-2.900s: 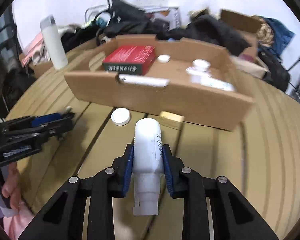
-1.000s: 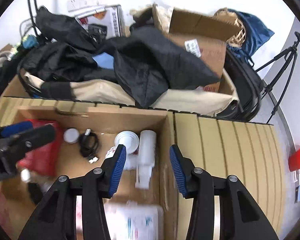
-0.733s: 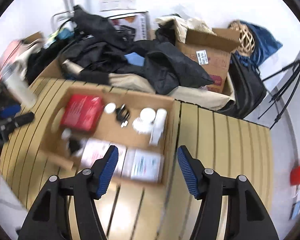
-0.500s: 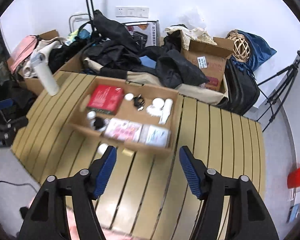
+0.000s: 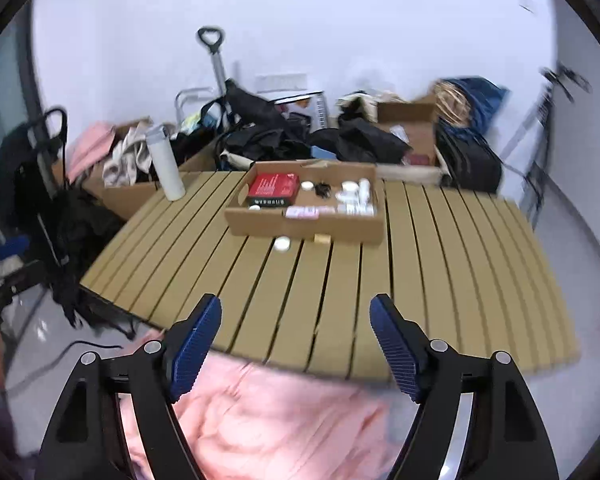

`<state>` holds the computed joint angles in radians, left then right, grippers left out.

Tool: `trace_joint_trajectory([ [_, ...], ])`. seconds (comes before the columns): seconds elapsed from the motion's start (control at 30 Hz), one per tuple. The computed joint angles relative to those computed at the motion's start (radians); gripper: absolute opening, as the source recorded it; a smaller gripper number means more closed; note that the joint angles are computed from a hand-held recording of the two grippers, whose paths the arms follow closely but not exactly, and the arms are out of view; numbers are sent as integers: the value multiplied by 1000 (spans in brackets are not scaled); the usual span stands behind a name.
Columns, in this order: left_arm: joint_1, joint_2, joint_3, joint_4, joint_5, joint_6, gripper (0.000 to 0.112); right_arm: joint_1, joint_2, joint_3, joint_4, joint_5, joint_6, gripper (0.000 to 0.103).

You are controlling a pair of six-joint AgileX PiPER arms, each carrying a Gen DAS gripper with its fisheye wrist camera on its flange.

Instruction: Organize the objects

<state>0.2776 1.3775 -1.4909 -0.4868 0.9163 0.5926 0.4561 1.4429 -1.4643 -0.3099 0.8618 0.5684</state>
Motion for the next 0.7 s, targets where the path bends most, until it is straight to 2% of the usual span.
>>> trace_joint_trajectory([
  [0.03, -9, -40, 71, 5, -15, -10, 103, 37, -52, 100, -13, -44, 86, 82],
  [0.07, -15, -50, 101, -11, 10, 18, 103, 49, -86, 181, -19, -112, 132, 82],
  [0.1, -22, -35, 92, -19, 75, 53, 103, 55, -94, 222, -6, -143, 155, 82],
  [0.13, -40, -8, 50, 3, 130, 47, 103, 63, -87, 240, 3, -152, 170, 82],
  [0.17, -44, 2, 32, 4, 145, 36, 103, 67, -78, 239, -7, -145, 180, 82],
  [0.27, -28, -5, 43, -43, 111, 35, 103, 77, -62, 217, -47, -122, 201, 82],
  [0.43, -62, 39, 57, 28, 79, -19, 103, 82, -56, 223, -122, -101, 266, 82],
  [0.6, -68, 81, 105, -12, 96, 0, 103, 47, -40, 295, -66, -177, 224, 82],
  [0.7, -104, 170, 65, -19, 82, -3, 103, -2, 15, 306, 34, -233, 122, 82],
])
